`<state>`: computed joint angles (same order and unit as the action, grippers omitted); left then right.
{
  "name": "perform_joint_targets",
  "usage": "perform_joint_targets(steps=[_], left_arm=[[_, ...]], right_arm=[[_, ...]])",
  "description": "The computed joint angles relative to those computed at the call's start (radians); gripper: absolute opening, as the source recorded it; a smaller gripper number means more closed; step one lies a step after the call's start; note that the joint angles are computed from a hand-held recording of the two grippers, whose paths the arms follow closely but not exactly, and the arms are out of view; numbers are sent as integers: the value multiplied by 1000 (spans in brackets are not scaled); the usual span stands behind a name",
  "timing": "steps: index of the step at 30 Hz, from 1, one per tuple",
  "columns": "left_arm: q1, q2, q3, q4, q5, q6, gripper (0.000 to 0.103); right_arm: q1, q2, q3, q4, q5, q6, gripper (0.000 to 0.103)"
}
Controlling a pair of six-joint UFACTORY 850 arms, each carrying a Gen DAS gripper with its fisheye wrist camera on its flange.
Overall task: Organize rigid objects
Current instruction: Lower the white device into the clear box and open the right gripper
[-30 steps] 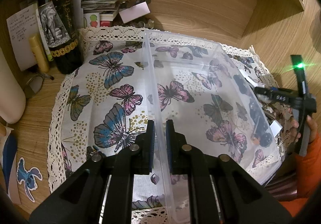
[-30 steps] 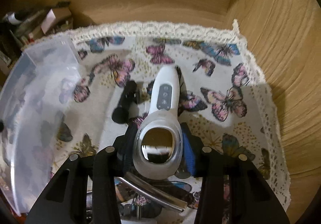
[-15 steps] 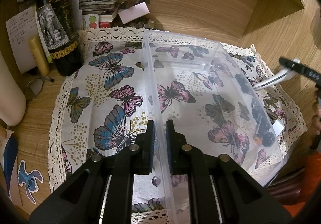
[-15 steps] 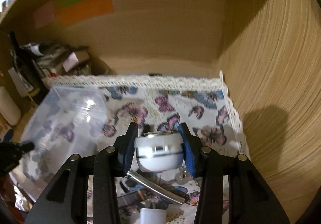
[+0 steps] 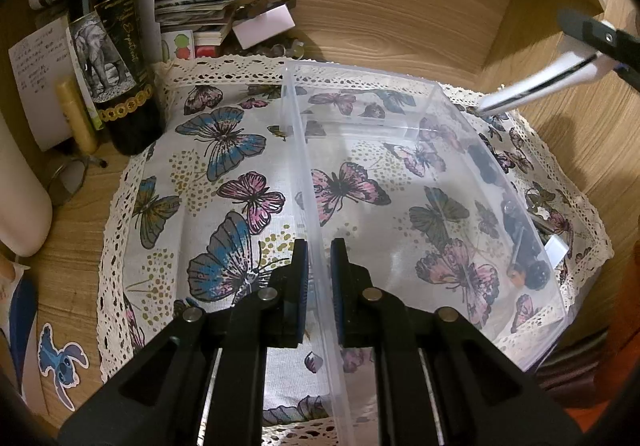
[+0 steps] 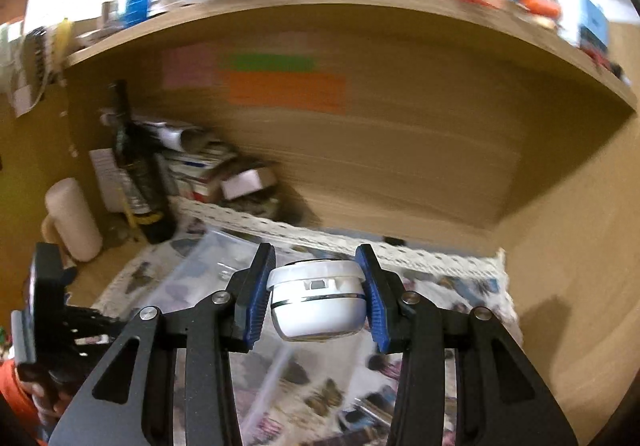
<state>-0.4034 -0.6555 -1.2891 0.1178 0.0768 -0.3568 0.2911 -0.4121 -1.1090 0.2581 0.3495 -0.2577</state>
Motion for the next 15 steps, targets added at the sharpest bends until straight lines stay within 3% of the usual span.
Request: perform_joint_targets(steps=[5,13,15], left_arm=[[1,-1,0,27,2,-27,11],[4,0,4,107,12,-103,12],[4,-1,4,117,14,-111,12]], right_arm=[[11,-73,-62,-182,-70,167,39],[28,-168,-141,-87,-206,35,39],[28,-188,-164,-196,-253,139,39]])
